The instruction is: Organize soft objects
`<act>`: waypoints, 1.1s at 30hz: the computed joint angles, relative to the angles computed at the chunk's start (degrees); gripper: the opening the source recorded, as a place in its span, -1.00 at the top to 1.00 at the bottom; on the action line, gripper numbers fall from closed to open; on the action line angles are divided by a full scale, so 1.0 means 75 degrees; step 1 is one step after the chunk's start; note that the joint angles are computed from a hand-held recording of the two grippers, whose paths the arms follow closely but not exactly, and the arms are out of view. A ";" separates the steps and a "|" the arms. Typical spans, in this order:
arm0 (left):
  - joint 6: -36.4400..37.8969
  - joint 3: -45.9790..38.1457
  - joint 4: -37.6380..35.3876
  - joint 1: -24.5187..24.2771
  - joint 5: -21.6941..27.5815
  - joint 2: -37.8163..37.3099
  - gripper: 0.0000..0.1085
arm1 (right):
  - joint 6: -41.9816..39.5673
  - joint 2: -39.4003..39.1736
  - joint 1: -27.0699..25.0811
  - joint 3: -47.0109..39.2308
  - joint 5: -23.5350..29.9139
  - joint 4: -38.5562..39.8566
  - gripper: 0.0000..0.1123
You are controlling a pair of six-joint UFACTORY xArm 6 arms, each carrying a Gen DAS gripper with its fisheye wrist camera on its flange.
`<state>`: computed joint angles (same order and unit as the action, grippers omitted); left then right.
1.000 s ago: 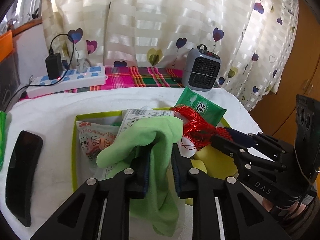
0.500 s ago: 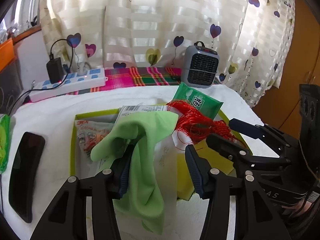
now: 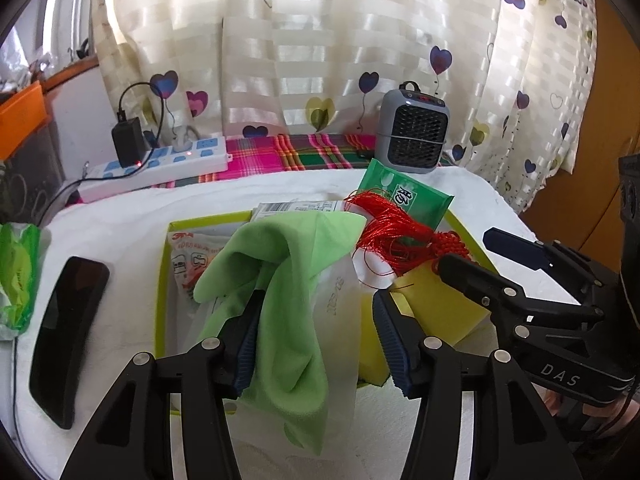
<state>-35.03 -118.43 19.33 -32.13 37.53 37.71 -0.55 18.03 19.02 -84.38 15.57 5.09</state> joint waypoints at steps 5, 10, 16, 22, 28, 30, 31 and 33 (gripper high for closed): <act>-0.0366 0.0258 0.0330 -0.0038 0.0003 -0.0200 0.01 | 0.0182 -0.0121 0.0001 0.0162 -0.0058 -0.0127 -0.17; -0.1172 0.0761 0.1252 -0.0151 0.0064 -0.0605 0.01 | 0.0300 -0.0368 0.0026 0.0454 -0.0172 -0.0231 -0.17; -0.2119 0.1841 0.1908 -0.0293 -0.0094 -0.1397 0.01 | 0.0909 -0.0837 0.0031 0.1007 -0.0209 -0.0652 -0.18; -0.2781 0.2599 0.2331 -0.0549 0.0331 -0.1964 0.01 | 0.1573 -0.1453 0.0056 0.1762 -0.0118 -0.1356 -0.18; -0.3161 0.3403 0.2382 -0.0752 0.0423 -0.2393 0.01 | 0.1929 -0.1997 0.0114 0.2507 0.0078 -0.1700 -0.18; -0.3174 0.3611 0.2218 -0.0800 0.0512 -0.2454 0.01 | 0.1951 -0.2133 0.0142 0.2729 0.0169 -0.1670 -0.18; -0.3178 0.3692 0.2147 -0.0819 0.0550 -0.2470 0.01 | 0.2045 -0.2162 0.0146 0.2768 0.0266 -0.1766 -0.18; -0.3270 0.3952 0.2036 -0.0860 0.0535 -0.2553 0.01 | 0.2185 -0.2266 0.0129 0.2944 0.0311 -0.1932 -0.18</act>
